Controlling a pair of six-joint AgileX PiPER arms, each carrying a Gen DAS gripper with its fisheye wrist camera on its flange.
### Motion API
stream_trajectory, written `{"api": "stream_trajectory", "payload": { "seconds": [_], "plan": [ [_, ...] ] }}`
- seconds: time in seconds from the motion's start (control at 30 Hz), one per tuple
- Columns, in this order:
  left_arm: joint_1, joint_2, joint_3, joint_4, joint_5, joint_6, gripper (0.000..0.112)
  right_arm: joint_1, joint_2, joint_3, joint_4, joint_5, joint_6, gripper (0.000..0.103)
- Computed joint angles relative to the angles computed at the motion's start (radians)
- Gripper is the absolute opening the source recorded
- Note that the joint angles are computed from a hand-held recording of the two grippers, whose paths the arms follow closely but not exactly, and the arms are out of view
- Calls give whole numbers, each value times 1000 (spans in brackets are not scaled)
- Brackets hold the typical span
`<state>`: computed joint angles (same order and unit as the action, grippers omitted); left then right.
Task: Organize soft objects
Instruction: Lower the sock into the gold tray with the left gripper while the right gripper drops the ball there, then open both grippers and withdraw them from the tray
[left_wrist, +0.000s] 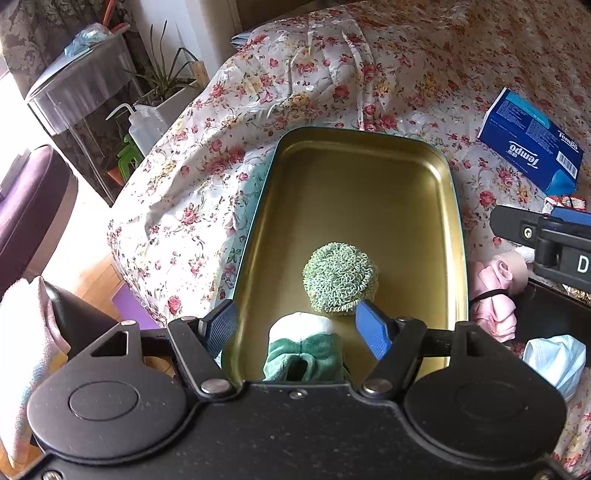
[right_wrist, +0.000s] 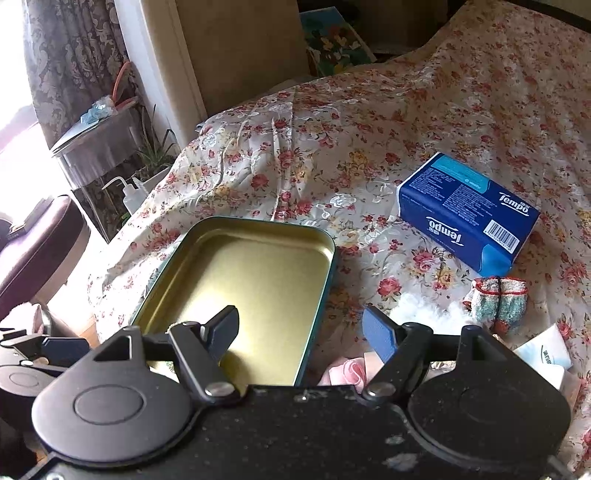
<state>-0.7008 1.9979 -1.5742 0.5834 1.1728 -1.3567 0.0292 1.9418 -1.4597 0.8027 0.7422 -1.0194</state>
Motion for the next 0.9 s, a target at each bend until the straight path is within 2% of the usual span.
{"api": "stream_trajectory", "payload": {
  "seconds": [0.9],
  "plan": [
    [-35,-80,95,93,6,-84,73,17,-73,126,30,-106,-101,79]
  ]
}}
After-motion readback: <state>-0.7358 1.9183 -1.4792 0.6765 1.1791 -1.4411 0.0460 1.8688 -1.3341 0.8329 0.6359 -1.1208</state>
